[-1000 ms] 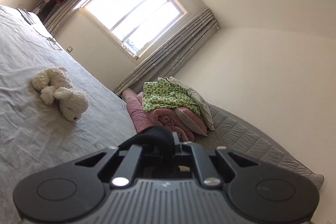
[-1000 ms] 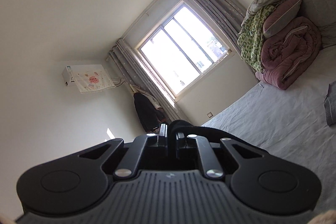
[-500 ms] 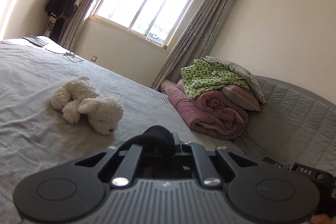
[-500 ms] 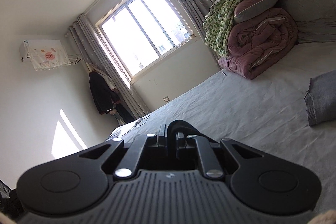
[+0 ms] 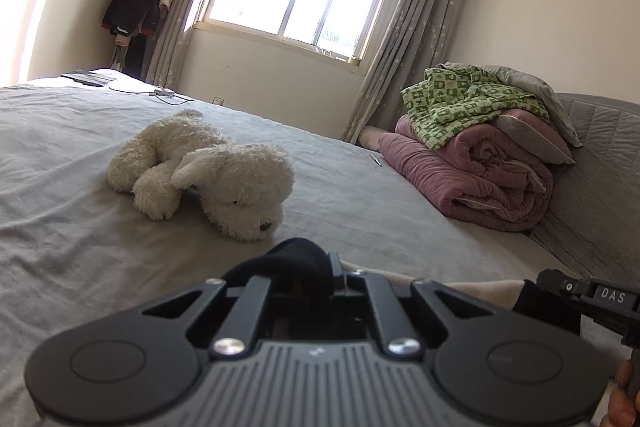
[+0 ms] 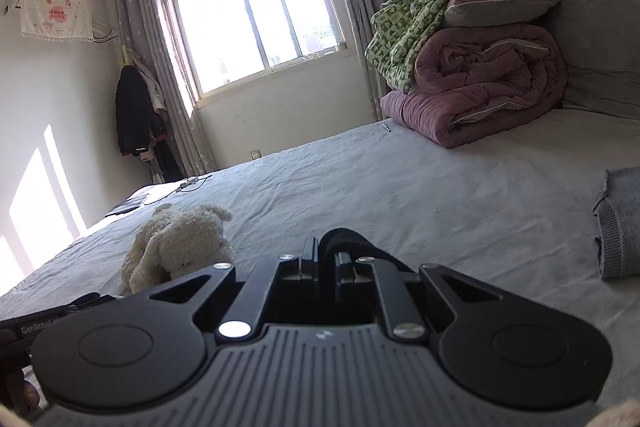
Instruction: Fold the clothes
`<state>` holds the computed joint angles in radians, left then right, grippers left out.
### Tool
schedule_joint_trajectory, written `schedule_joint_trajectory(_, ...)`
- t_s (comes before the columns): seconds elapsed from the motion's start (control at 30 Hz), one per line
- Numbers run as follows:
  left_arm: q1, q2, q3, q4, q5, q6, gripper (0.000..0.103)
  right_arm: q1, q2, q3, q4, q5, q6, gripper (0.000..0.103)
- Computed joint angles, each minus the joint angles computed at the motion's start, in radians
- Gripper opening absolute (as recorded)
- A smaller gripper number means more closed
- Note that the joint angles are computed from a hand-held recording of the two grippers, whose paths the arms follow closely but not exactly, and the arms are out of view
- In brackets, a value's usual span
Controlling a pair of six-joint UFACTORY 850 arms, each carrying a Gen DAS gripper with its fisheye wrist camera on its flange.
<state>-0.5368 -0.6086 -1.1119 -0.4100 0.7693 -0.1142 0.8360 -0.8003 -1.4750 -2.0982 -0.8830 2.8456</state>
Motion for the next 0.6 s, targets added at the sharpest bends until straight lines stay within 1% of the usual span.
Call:
schedule_joint_trajectory(0.1, 0.014, -0.054, -0.049, 0.0, -0.028, 0.0, 0.007, -0.017, -0.067, -0.08, 0.049, 0.023, -0.053, 0.012)
schedule_joint_trajectory(0.2, 0.034, -0.093, -0.087, 0.029, -0.069, -0.065, 0.007, -0.03, -0.12, -0.144, 0.082, 0.052, -0.08, 0.012)
schedule_joint_trajectory(0.27, 0.048, -0.117, -0.12, 0.046, -0.118, -0.12, 0.007, -0.037, -0.154, -0.183, 0.1, 0.069, -0.101, 0.012)
schedule_joint_trajectory(0.33, 0.06, -0.146, -0.163, 0.06, -0.19, -0.17, 0.007, -0.043, -0.181, -0.214, 0.119, 0.092, -0.122, 0.012)
schedule_joint_trajectory(0.4, 0.065, -0.176, -0.209, 0.052, -0.261, -0.18, 0.008, -0.056, -0.196, -0.242, 0.16, 0.151, -0.147, 0.012)
schedule_joint_trajectory(0.53, 0.05, -0.195, -0.241, -0.042, -0.281, -0.069, 0.01, -0.096, -0.208, -0.291, 0.282, 0.321, -0.212, 0.012)
schedule_joint_trajectory(0.6, 0.049, -0.194, -0.242, -0.052, -0.286, -0.056, 0.01, -0.107, -0.203, -0.28, 0.248, 0.353, -0.144, 0.012)
